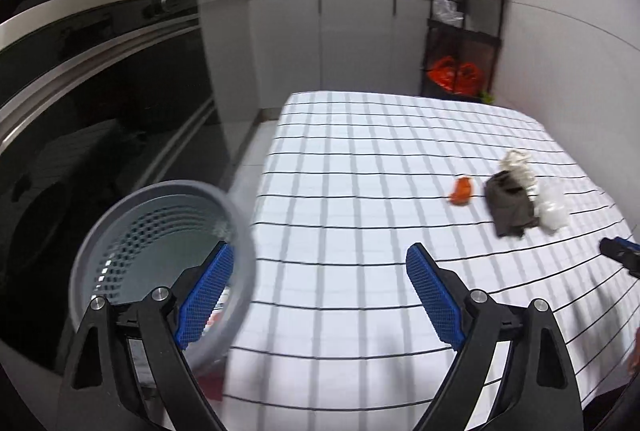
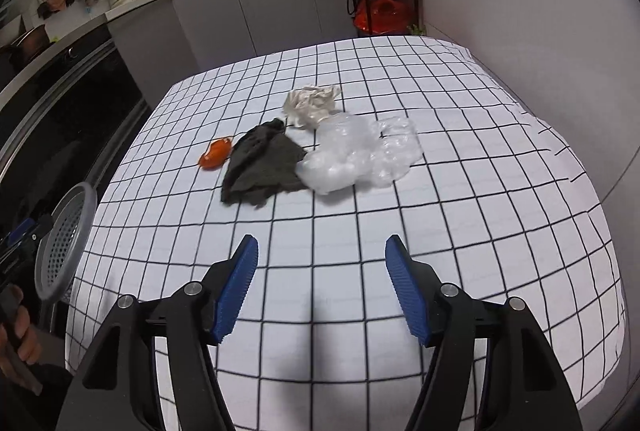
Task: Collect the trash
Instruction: 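Move both open tools back toward the remaining trash on the table, then grasp the clear plastic bag with the right tool while the left tool grasps the grey cloth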
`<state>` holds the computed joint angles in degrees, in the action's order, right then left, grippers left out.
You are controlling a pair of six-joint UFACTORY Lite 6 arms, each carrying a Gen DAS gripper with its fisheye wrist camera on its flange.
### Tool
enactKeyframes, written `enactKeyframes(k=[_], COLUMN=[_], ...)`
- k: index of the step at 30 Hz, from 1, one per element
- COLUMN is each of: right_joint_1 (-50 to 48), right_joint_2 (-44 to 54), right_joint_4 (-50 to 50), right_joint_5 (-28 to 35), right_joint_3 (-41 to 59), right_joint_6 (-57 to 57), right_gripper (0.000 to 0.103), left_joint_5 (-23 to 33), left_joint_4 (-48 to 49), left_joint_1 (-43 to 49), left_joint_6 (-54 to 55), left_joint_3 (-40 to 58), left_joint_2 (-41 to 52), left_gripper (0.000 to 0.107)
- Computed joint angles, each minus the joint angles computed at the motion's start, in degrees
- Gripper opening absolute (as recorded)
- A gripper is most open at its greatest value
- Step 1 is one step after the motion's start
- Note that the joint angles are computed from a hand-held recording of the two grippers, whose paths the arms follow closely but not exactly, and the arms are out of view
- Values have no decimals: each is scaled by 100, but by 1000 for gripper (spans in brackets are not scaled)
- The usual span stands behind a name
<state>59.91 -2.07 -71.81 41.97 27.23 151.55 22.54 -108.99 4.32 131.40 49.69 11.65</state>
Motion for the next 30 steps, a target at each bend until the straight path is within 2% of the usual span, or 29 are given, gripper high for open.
enactKeyframes(k=[4, 8, 16, 18, 22, 26, 30], right_joint_1=[-801, -1600, -2808, -3015, -3205, -3391, -3388], right_joint_2=[40, 414, 1130, 1295, 1725, 2119, 2249], right_joint_4=[-977, -2160, -3798, -3923, -3370, -3544, -3116], right_joint_5=[-481, -861, -1447, -1548, -1546, -1789, -1790], right_joint_3=[-158, -55, 370, 538, 1015, 1356, 1562], right_joint_6=[431, 1044, 1885, 1821, 1039, 1094, 603], right_gripper=[66, 66, 66, 67, 67, 67, 66], left_joint_5=[-239, -525, -881, -952, -1034, -1153, -1231], left_joint_4=[-491, -1460, -3106, -3138, -3527, -3693, -3535], left_joint_1=[-731, -1462, -2231, -2308, -2503, -2609, -2651], left_joint_6=[48, 598, 1881, 1856, 2116, 2230, 2066], left_joint_3=[-182, -185, 436, 631, 942, 1216, 1399], left_joint_2=[-204, -71, 823, 1031, 1385, 1616, 1749], left_gripper=[88, 88, 88, 88, 88, 88, 88])
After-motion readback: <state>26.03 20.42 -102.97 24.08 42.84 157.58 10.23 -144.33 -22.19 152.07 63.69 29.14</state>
